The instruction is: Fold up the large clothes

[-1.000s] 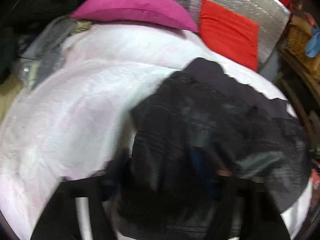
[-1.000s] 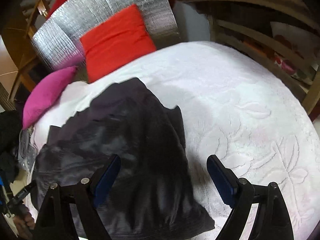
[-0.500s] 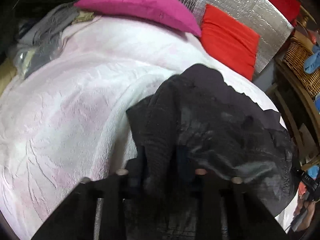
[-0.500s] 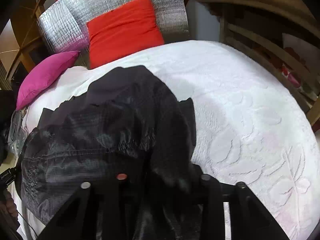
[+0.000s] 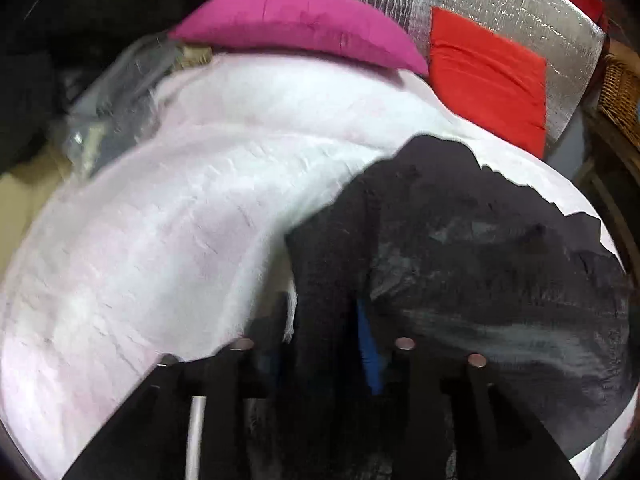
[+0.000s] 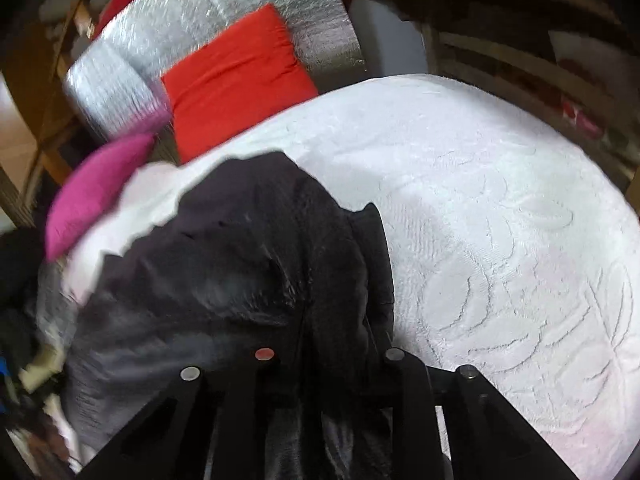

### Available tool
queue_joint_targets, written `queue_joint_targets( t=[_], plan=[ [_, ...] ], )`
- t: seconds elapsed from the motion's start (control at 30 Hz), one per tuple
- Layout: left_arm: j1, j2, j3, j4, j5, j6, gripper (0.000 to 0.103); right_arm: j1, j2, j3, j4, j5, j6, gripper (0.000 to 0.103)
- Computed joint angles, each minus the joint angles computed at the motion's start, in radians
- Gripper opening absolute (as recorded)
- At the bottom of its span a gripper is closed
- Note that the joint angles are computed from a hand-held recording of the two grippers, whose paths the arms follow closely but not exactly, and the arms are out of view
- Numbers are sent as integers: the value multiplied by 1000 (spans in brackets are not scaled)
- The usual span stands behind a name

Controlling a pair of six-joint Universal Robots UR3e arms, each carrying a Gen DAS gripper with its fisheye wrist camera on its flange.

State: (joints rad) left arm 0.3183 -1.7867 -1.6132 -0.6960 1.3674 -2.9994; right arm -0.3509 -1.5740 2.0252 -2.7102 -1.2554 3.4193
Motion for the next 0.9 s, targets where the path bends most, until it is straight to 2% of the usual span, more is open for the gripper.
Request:
queue_joint_targets(
  t=[0.03,0.07,0.1,0.17,0.27,0.4,0.53,0.7,0.77,0.9],
  plan=[
    [5,12,4,-10,5,-6,74,-37,-18,10,23,61,-6,50],
    [26,29,-5,-15,-23,-14,80,-67,-28,19,41,108,-16,71],
    [42,31,-1,-23,-48,-19,81,-113,-49,40,63,167,-25,92],
    [94,36,25,-102,-131,-14,81,-161,-83,95,22,215,-21,93],
    [136,-7,81,-212,-222,11,83,-272,-112,129,135,417,-126,93],
    [179,-110,222,-545,-387,93,83,-301,-48,107,227,495,-196,93],
    [174,-104,205,-569,-436,139,83,-325,46,82,291,552,-251,93],
    [127,-85,188,-514,-401,172,83,-335,108,56,323,669,-312,93],
    [118,-80,178,-505,-403,175,83,-307,136,34,340,671,-329,93],
    [109,-104,187,-485,-416,180,83,-262,175,7,278,663,-294,93]
  ],
)
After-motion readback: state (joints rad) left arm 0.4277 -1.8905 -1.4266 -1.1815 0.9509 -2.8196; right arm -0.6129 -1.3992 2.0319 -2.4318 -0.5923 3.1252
